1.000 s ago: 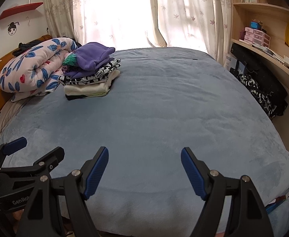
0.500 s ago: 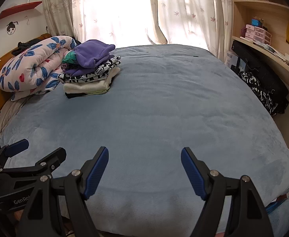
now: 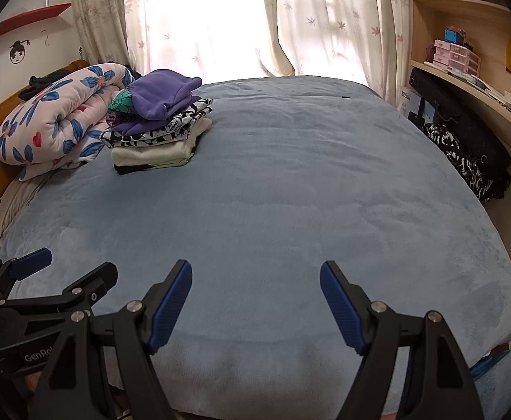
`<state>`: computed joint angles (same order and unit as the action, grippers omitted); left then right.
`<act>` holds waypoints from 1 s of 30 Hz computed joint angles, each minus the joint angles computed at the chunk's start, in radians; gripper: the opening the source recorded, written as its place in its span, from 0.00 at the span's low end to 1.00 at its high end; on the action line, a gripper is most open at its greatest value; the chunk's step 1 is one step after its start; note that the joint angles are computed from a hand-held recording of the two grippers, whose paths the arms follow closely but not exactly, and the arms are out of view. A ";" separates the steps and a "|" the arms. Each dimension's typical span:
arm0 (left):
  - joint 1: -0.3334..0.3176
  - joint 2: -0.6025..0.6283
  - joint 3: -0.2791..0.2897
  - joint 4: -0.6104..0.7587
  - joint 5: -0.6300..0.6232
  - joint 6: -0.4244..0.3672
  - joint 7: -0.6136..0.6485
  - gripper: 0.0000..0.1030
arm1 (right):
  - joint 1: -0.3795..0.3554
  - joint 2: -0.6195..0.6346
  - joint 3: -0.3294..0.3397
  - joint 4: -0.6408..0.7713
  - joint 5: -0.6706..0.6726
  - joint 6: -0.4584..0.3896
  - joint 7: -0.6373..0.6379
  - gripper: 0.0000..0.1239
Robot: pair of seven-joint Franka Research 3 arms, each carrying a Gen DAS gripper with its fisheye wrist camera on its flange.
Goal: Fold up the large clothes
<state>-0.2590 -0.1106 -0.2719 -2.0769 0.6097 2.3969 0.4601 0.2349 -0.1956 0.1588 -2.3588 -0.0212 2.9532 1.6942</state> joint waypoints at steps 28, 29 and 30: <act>0.001 0.032 0.010 0.015 -0.014 0.006 0.017 0.97 | 0.009 0.034 -0.008 0.019 -0.014 -0.009 0.022 0.61; 0.000 0.033 0.010 0.016 -0.014 0.006 0.017 0.97 | 0.009 0.036 -0.009 0.023 -0.014 -0.012 0.023 0.61; 0.000 0.035 0.011 0.017 -0.016 0.006 0.018 0.97 | 0.009 0.037 -0.008 0.022 -0.017 -0.012 0.026 0.61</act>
